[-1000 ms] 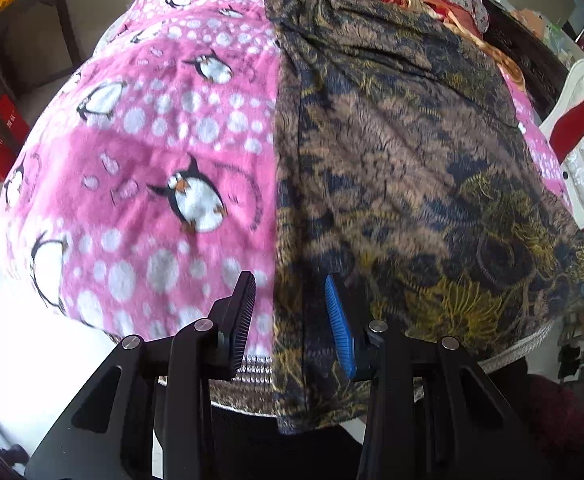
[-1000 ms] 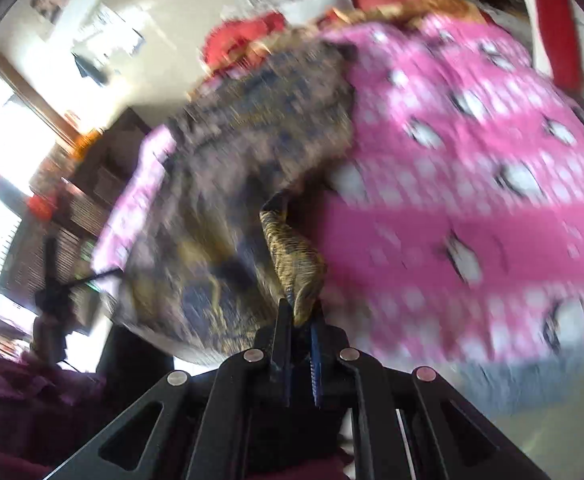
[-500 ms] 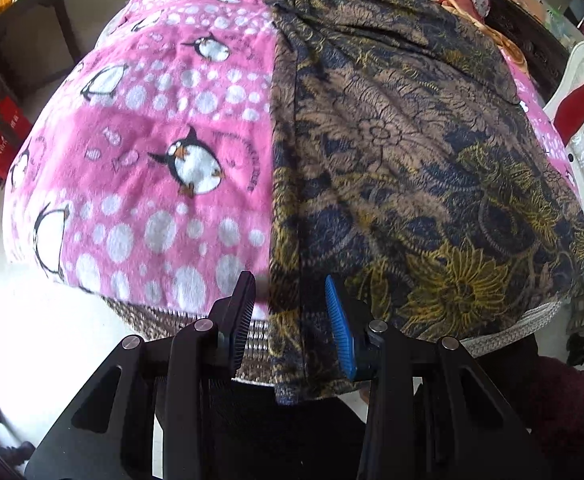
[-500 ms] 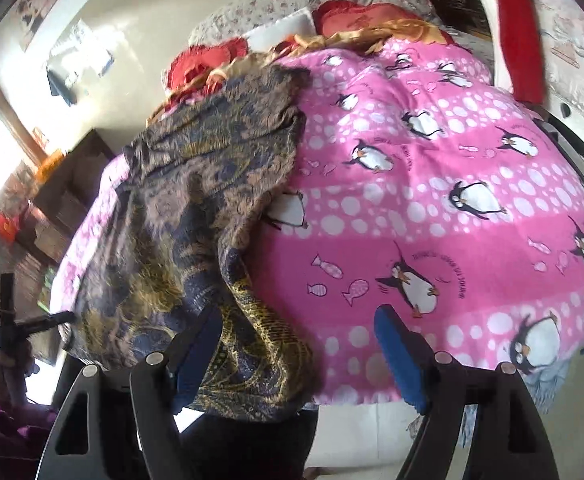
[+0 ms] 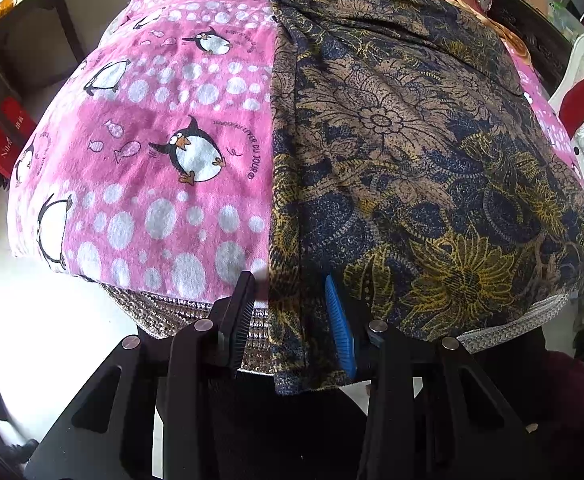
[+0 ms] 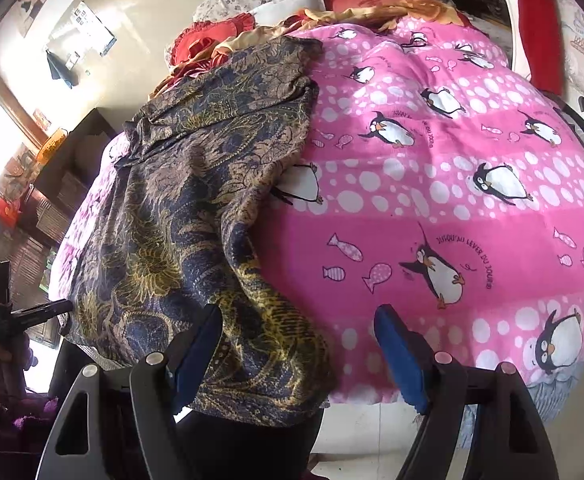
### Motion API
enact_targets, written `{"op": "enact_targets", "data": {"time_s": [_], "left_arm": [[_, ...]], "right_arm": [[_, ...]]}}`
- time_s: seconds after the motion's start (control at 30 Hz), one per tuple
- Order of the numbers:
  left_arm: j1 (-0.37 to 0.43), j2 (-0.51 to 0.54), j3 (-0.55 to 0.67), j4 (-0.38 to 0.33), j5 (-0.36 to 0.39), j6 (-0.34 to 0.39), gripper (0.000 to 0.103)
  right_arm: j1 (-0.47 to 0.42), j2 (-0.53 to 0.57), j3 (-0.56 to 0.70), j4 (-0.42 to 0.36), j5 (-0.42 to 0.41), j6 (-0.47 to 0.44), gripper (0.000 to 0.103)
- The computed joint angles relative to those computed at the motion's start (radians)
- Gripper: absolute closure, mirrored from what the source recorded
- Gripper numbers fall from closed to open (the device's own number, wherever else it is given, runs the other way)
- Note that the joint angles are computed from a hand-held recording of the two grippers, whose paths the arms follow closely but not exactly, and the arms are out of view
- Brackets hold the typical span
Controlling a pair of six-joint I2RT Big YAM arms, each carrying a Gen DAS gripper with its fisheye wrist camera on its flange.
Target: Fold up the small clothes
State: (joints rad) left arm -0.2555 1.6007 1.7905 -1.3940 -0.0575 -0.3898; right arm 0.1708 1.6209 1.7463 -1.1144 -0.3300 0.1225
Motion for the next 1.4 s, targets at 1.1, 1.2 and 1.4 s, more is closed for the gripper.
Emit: {"op": "enact_targets", "data": {"time_s": [1.1,1.2,1.4], "left_arm": [[0.009,0.022,0.001,-0.029,0.108,0.008,0.074],[0.025,0.018,0.005,-0.024,0.19,-0.001,0.093],[0.044,-0.029,0.013,0.032,0.236,0.008,0.097]], "right_arm": [[-0.048,-0.037,-0.035,0.039,-0.06,0.04,0.027],[-0.058,-0.037,-0.032,0.048,-0.108,0.03,0.023],[-0.06,-0.031,-0.045,0.065,-0.211,0.003,0.02]]}}
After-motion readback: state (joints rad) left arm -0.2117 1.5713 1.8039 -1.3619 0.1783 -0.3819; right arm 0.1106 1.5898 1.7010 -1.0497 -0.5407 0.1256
